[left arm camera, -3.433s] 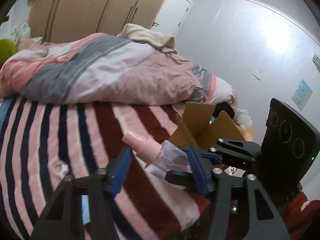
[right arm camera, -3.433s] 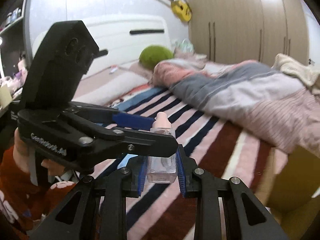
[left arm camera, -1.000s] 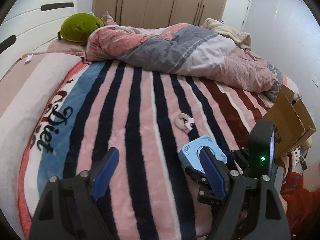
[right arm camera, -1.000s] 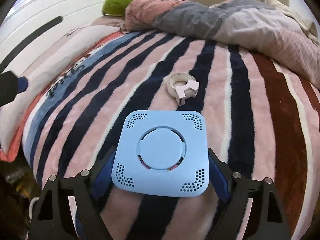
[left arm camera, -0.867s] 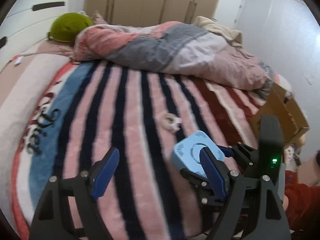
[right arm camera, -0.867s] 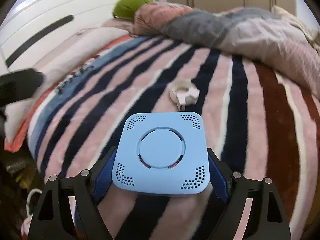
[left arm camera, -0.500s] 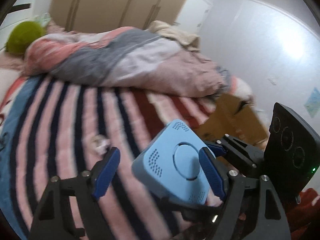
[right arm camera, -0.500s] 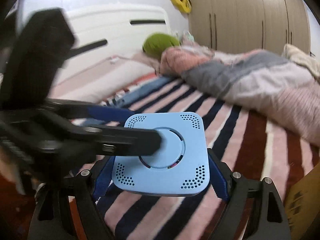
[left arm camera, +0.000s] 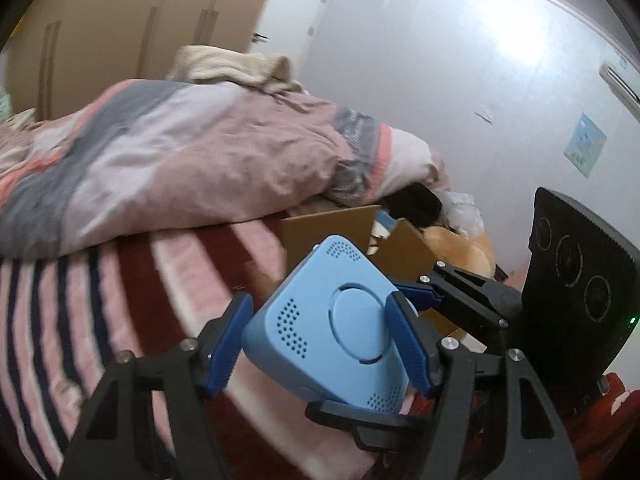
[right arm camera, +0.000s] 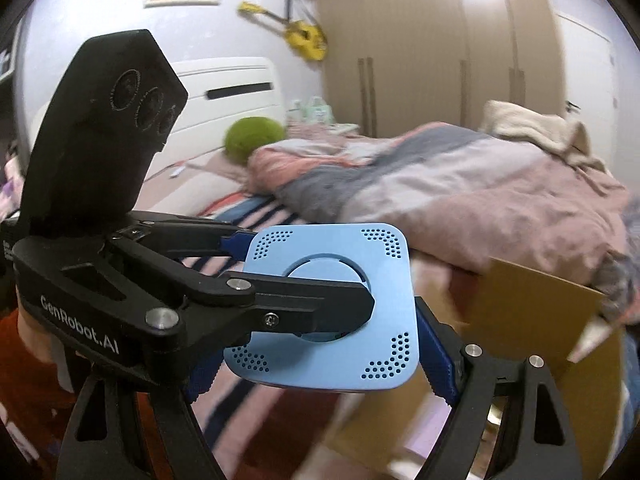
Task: Organize rigid objects
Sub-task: 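Carry the light-blue case into the cardboard box and release it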
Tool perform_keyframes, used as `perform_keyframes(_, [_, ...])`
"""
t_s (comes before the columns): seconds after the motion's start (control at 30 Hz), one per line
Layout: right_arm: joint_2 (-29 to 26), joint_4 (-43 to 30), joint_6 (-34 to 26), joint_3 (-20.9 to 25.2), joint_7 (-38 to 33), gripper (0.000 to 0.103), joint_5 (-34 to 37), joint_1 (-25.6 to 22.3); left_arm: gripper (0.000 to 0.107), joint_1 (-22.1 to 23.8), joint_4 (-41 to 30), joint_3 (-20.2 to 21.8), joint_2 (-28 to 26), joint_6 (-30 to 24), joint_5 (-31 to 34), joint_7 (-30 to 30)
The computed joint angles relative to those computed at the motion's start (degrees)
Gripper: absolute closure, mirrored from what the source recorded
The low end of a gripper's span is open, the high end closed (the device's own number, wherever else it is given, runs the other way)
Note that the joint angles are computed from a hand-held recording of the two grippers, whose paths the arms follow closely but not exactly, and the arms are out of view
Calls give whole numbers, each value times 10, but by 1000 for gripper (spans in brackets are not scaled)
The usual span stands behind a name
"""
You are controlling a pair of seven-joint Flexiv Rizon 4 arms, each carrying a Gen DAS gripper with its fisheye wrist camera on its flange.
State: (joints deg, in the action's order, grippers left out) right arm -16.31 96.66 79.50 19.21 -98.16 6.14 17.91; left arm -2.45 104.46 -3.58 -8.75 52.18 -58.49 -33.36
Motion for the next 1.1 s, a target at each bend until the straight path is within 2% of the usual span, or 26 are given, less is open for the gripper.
perform_keyframes(0.23, [18,-6,-83,-38,6,22,-4,-32,41,-16,-96,-30,-75,-31,95,-76])
perform_keyframes(0.4, [19,-12,-131,-58,9,22,-12,-38,40,-19,-121,-37,-94,-41,146,-110])
perform_keyframes(0.47, [18,-9,-138,-72,30,22,-34,-31,34,-19,-121,-39,-94,-41,158,-111])
perform_keyframes(0.53, [19,0,-135,-80,48,21,-54,-26,30,-17,-109,-39,-85,-28,156,-104])
perform_keyframes(0.63, [21,-2,-135,-69,35,21,-39,-33,30,-14,-96,-34,-73,-12,156,-108])
perform_keyframes(0.8, [28,1,-131,-66,40,21,-51,-22,29,1,-58,-18,-36,16,135,-94])
perform_keyframes(0.97, [21,-17,-129,-48,26,21,-41,-3,29,21,-5,17,12,57,120,-81])
perform_keyframes(1.1, [-9,-64,-143,-13,-17,21,-10,19,27,41,38,48,43,93,122,-76])
